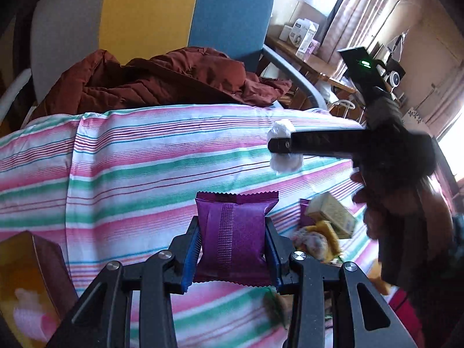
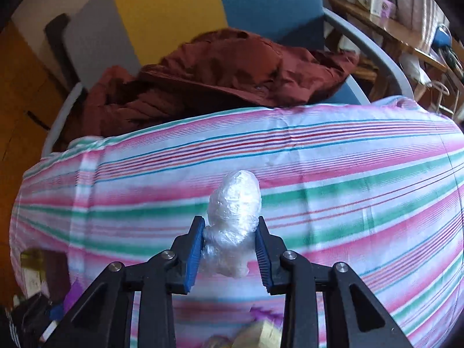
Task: Organize objects
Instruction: 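Grasp the purple packet with the left tool while the right tool grasps a clear plastic bag bundle, then carry the purple packet and bag bundle into the gold tray and open both tools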
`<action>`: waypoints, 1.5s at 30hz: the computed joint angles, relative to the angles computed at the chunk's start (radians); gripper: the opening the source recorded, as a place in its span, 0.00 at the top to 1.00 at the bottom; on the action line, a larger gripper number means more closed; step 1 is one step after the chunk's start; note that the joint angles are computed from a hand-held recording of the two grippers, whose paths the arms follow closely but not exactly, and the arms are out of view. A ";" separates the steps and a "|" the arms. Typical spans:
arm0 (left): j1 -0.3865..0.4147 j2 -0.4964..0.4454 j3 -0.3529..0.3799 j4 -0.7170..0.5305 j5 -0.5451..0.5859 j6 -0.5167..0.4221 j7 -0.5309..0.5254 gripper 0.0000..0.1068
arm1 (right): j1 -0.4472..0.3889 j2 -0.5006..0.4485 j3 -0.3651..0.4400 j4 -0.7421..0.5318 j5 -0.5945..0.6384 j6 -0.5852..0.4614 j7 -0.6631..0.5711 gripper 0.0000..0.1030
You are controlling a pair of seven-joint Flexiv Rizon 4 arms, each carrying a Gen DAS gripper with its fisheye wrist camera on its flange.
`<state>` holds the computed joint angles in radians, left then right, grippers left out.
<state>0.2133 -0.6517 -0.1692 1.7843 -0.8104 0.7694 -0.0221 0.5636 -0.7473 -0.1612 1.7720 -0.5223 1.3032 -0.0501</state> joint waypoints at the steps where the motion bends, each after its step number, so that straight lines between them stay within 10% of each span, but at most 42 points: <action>1: 0.007 0.013 -0.003 0.013 -0.011 -0.002 0.009 0.62 | 0.029 0.018 -0.022 0.025 -0.017 0.020 0.018 0.68; 12: 0.063 0.176 0.061 0.143 -0.159 -0.085 0.152 0.61 | 0.361 0.096 -0.329 0.195 -0.217 0.229 0.306 0.68; 21: 0.119 0.217 0.136 0.171 -0.275 -0.123 0.261 0.60 | 0.558 0.033 -0.446 0.197 -0.112 0.347 0.316 0.68; 30: 0.216 0.119 0.153 0.069 -0.372 -0.077 0.276 0.60 | 0.565 -0.052 -0.340 0.006 -0.057 0.302 0.179 0.68; 45: 0.352 -0.086 0.077 -0.168 -0.321 0.012 0.142 0.60 | 0.346 -0.256 0.114 -0.476 -0.021 -0.039 -0.195 0.68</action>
<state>0.5655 -0.7376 -0.0925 1.6167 -1.1311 0.7811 0.1199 0.9091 -1.0033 -0.0467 1.2959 -0.5430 1.2647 -0.2450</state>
